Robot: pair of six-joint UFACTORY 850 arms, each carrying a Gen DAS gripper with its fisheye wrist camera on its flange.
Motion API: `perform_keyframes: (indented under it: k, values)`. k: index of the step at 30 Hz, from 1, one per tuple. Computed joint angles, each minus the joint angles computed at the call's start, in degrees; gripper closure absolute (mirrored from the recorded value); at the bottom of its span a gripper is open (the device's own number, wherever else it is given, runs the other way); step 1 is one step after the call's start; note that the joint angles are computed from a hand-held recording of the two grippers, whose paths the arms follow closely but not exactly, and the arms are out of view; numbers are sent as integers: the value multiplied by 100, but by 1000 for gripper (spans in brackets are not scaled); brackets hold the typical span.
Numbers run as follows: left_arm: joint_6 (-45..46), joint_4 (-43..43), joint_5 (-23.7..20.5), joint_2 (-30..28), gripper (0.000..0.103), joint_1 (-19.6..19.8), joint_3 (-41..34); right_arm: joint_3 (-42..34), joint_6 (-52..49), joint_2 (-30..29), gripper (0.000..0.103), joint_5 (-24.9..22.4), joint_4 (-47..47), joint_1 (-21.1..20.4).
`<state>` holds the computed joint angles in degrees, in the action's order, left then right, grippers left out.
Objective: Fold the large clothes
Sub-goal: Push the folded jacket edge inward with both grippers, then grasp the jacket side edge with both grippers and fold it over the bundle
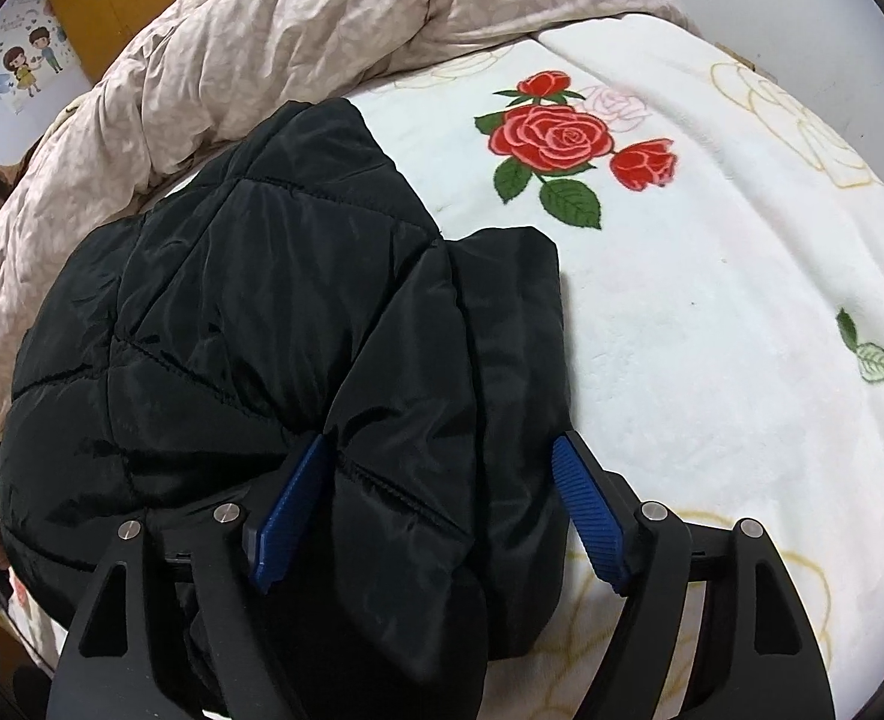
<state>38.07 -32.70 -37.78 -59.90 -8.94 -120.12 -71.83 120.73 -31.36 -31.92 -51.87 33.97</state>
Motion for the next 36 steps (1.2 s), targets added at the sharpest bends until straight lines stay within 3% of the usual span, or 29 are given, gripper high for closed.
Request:
perform_keyframes:
  k: [8, 13, 18, 23, 28, 36]
  values:
    - [614, -901, -157, 232, 22, 222, 537, 498, 994, 304, 27, 417, -633, 114]
    - [523, -865, -334, -53, 14, 199, 159, 728, 1904, 326, 25, 989, -1450, -50]
    - [445, -1026, -685, -439, 7, 228, -346, 849, 3270, 210, 15, 1532, -2890, -298]
    - [479, -1288, -877, -677, 4, 233, -642, 645, 3065, 52, 15, 1739, -3028, -436]
    - [936, -1777, -912, -501, 9, 292, -240, 721, 3814, 121, 35, 1799, -3818, -365]
    - [902, -1577, -1049, -771, 8, 193, -662, 596, 5231, -71, 34, 2087, -5423, -589]
